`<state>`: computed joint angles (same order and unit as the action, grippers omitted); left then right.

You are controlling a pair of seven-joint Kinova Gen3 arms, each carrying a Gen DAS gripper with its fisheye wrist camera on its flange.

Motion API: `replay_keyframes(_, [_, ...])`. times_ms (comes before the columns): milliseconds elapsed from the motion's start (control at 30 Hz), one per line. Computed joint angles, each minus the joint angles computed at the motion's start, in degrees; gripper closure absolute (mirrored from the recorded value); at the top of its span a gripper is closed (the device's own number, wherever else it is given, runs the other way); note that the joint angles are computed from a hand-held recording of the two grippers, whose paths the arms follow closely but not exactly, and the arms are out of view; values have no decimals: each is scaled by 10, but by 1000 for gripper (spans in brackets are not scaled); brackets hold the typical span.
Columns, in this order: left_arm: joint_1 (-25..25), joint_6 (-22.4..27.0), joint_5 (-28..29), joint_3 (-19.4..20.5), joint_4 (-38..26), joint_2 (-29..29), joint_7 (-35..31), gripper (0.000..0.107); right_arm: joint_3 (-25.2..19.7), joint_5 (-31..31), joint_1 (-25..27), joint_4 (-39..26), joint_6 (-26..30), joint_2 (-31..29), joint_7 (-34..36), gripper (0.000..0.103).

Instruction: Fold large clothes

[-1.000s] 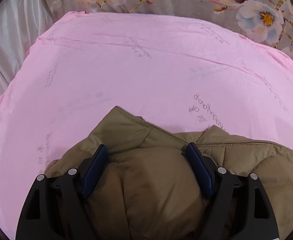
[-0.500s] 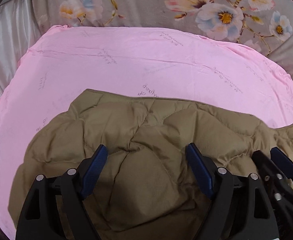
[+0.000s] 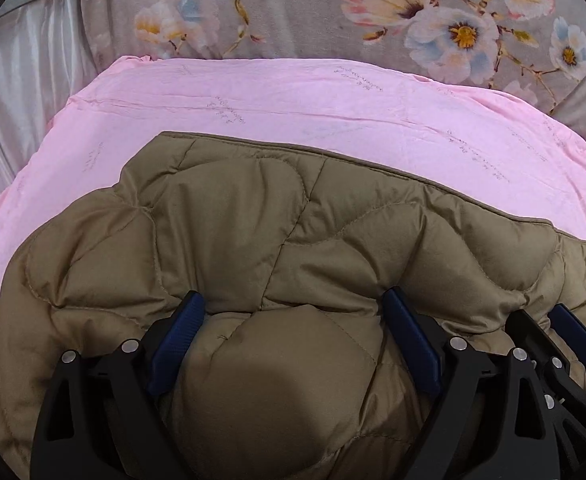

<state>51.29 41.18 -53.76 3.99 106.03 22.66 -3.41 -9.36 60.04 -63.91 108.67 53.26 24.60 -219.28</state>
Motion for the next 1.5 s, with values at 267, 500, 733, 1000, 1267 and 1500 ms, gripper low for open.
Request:
replay_keyframes(267, [5,16,7,-1,-14,15,-8,18,3,-8,-2,-9,7,10,5,59])
replay_keyframes(500, [2,15,37,-7,-22,12,-42,19,2,-43,8,-27,9,8,57,59])
replay_keyframes(733, [-32,27,98,24,25,-77,-85,19,-22,-72,-37,-47,60,-35,72,58])
replay_keyframes(1000, [-57,69,84,85,105,-151,-48,19,-44,-91,-51,-56,57,-32,84,58])
replay_keyframes(1267, [-50,91,49,111,127,-128,-9,16,-30,-106,-67,-74,60,-1,128,56])
replay_keyframes(1500, [-78,53,173,79,135,-217,-105,19,-31,-162,-61,-95,69,-39,172,56])
